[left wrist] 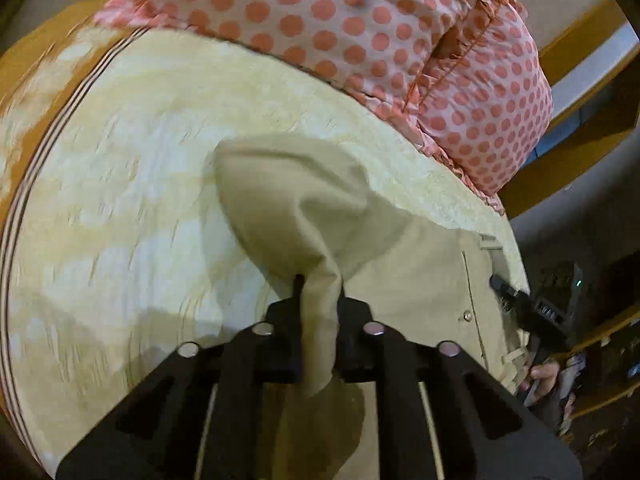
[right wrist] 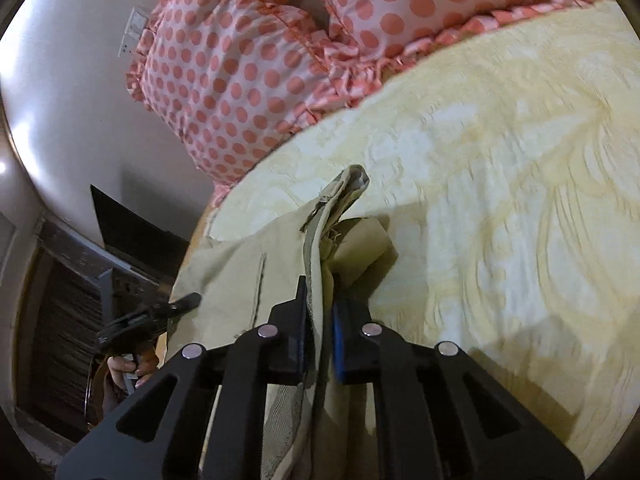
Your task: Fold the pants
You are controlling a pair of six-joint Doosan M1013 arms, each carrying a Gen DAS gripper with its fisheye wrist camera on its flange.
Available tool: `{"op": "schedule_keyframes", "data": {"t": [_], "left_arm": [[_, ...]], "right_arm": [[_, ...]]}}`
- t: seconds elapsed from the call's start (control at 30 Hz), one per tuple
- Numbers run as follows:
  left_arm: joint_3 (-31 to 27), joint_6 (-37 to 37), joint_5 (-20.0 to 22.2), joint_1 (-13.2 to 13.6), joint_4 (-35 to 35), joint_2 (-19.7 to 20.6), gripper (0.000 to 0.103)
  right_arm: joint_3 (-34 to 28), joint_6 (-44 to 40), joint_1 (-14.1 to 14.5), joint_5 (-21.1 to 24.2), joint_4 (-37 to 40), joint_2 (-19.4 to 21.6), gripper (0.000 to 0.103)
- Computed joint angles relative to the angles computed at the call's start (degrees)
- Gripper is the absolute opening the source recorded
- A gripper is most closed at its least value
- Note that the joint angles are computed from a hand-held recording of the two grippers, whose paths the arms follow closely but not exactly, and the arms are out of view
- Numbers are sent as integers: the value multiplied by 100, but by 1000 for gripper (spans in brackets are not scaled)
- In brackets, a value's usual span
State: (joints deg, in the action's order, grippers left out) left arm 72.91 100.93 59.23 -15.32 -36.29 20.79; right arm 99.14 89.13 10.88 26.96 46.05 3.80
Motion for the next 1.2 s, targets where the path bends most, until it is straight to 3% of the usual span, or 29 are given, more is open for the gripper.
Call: {"op": "schedule_keyframes", "data": {"t": [0.17, 0.27, 0.33, 0.37, 0.4, 0.43, 0.47, 0.5, 0.53, 0.57, 0.6, 0.63, 0.67, 0.73, 0.77, 0.8, 0.83, 0.9, 0.93, 0.97, 1.0, 1.1, 1.2], "left_arm": [[-840, -334, -299, -316, 957, 405, 8], [-1269, -992, -840, -582, 2042, 692, 9], [-1635, -1578, -643, -775, 3109, 936, 18], [-1658, -1798, -602, -835, 3474, 946, 26], [-1597, -1919, -655, -860, 3655, 893, 30], [-1333, -2096, -942, -894, 3953, 703, 37], [-1131, -2128, -1189, -902, 4038, 559, 55], [-829, -1980, -1577, -871, 3891, 348, 64], [-535, -1663, -1877, -824, 3443, 122, 65], [-403, -1090, -1885, -752, 2698, 14, 66], [-348, -687, -1781, -693, 2147, -30, 67], [-303, -270, -1525, -642, 1495, -49, 68], [-338, -89, -1289, -617, 1143, -2, 70], [-617, -402, -440, -640, 1090, 284, 70], [-661, -712, -321, -684, 1321, 398, 67], [-598, -723, -502, -702, 1378, 368, 69], [-546, -868, -672, -767, 1711, 323, 68], [-570, -1477, -519, -928, 2626, 271, 68], [-403, -1421, -683, -951, 2634, 145, 70], [-113, -1376, -954, -995, 2752, -63, 82], [117, -1506, -1161, -1065, 3052, -230, 95], [939, -2312, -1761, -1350, 4394, -762, 101], [1504, -3304, -1791, -1608, 5611, -1045, 101]], "right_arm": [[-531, 814, -65, -251, -1240, 242, 9], [-833, 2333, -89, -504, -2790, 439, 9], [-1180, 3232, -101, 8, -3990, 666, 12], [-1426, 3529, -67, 639, -4509, 801, 17], [-1504, 3695, -23, 971, -4820, 817, 21], [-1460, 3924, 41, 1003, -5176, 745, 24], [-1308, 4012, 77, 749, -5361, 627, 29], [-1098, 3801, 85, 371, -5246, 453, 35], [-886, 3357, 106, -29, -4831, 274, 51], [-798, 2670, 56, -179, -4116, 203, 57], [-698, 1999, 68, -303, -3366, 130, 57], [-686, 1353, 44, -196, -2616, 129, 58], [-685, 898, 6, 38, -1916, 169, 66], [-733, 886, -95, 540, -1384, 328, 79], [-683, 905, -157, 600, -1175, 374, 77], [-573, 1037, -178, 360, -1039, 325, 76], [-574, 1468, -194, 411, -1203, 308, 70], [-584, 2851, -60, 488, -2417, 169, 68], [-534, 3296, 82, 459, -3167, 34, 76], [-516, 3635, 250, 515, -3917, -74, 95], [-470, 4089, 444, 527, -4667, -161, 101], [-273, 5207, 1157, 649, -6858, -297, 102], [-204, 6024, 1716, 1129, -8261, -200, 102]]}}
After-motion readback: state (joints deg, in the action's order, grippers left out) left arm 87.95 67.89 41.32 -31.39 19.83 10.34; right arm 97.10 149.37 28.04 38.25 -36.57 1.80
